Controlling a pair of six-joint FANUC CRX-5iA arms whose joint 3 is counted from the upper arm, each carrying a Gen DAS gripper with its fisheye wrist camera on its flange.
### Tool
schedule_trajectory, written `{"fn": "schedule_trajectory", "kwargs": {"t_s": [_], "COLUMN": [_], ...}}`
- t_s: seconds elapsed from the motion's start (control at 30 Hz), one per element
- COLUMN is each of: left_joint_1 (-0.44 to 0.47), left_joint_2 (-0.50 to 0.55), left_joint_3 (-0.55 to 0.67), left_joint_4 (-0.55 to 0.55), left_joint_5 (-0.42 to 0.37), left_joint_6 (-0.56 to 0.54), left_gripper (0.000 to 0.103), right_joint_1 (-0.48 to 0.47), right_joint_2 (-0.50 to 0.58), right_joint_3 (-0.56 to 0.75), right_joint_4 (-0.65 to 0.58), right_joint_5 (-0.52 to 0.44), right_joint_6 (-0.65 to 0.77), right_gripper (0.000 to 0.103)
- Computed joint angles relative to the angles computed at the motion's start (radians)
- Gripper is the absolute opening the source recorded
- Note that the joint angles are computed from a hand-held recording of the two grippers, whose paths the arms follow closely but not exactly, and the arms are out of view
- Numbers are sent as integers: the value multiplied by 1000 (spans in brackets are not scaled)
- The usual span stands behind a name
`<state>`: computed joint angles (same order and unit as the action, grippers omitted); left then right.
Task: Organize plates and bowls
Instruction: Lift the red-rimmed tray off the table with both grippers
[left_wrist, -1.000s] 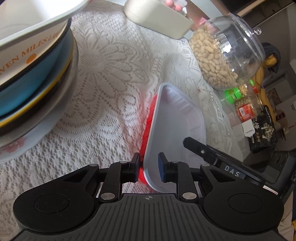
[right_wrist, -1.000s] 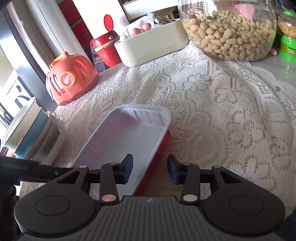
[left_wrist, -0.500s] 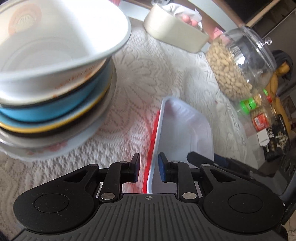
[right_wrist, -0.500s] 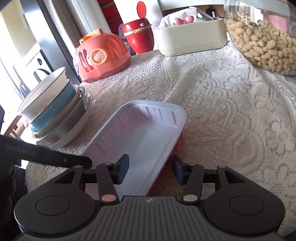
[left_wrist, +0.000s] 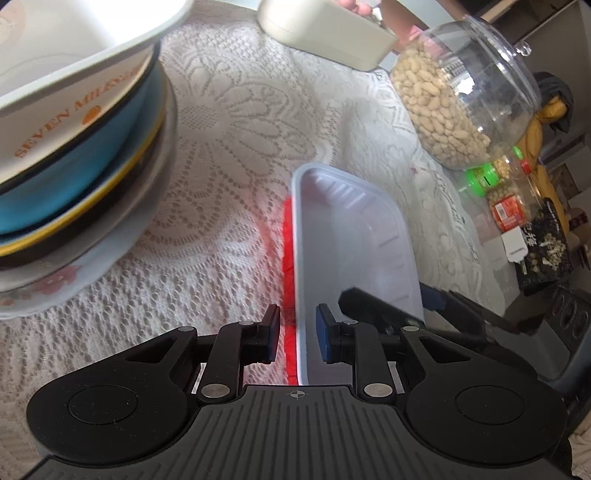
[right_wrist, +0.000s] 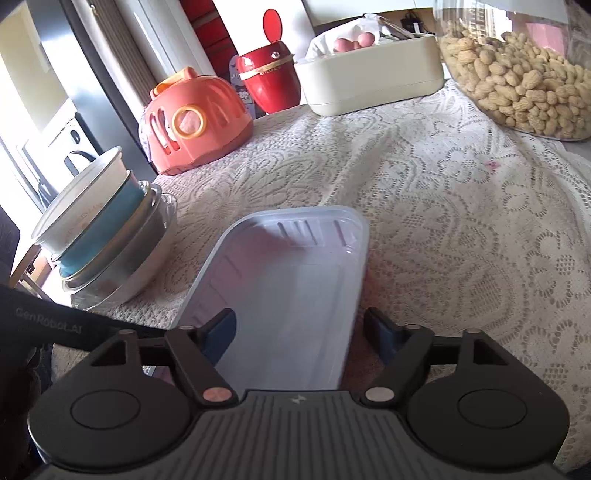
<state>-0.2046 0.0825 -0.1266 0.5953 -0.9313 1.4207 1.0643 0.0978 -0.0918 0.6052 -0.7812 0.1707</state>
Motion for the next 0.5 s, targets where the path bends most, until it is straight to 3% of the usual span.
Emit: {"fn": "schedule_trajectory", "kwargs": {"t_s": [0.1, 0.23, 0.37, 0.43, 0.5], "left_joint_1": [0, 8, 11, 14, 22], "left_joint_2": [4, 2, -10, -22, -34], "left_joint_3": [15, 10, 7, 1, -10], "left_joint_4": [-39, -41, -58, -68, -67], "left_joint_5": [-1, -9, -19, -30, -45], "left_joint_6": [30, 32, 38, 34, 23], "left_gripper": [24, 23, 22, 22, 22], "right_joint_1": [8, -1, -22, -19, -16], "right_joint_2": [4, -12, -13, -4, 12], "right_joint_3": [-13, -25, 21, 51, 94], "right_joint_4": [42, 6, -130, -141, -153], "right_joint_5": [5, 55, 54, 3, -65], "right_joint_6": [-65, -113, 62, 49, 45], "right_gripper": [92, 103, 103, 95, 79]}}
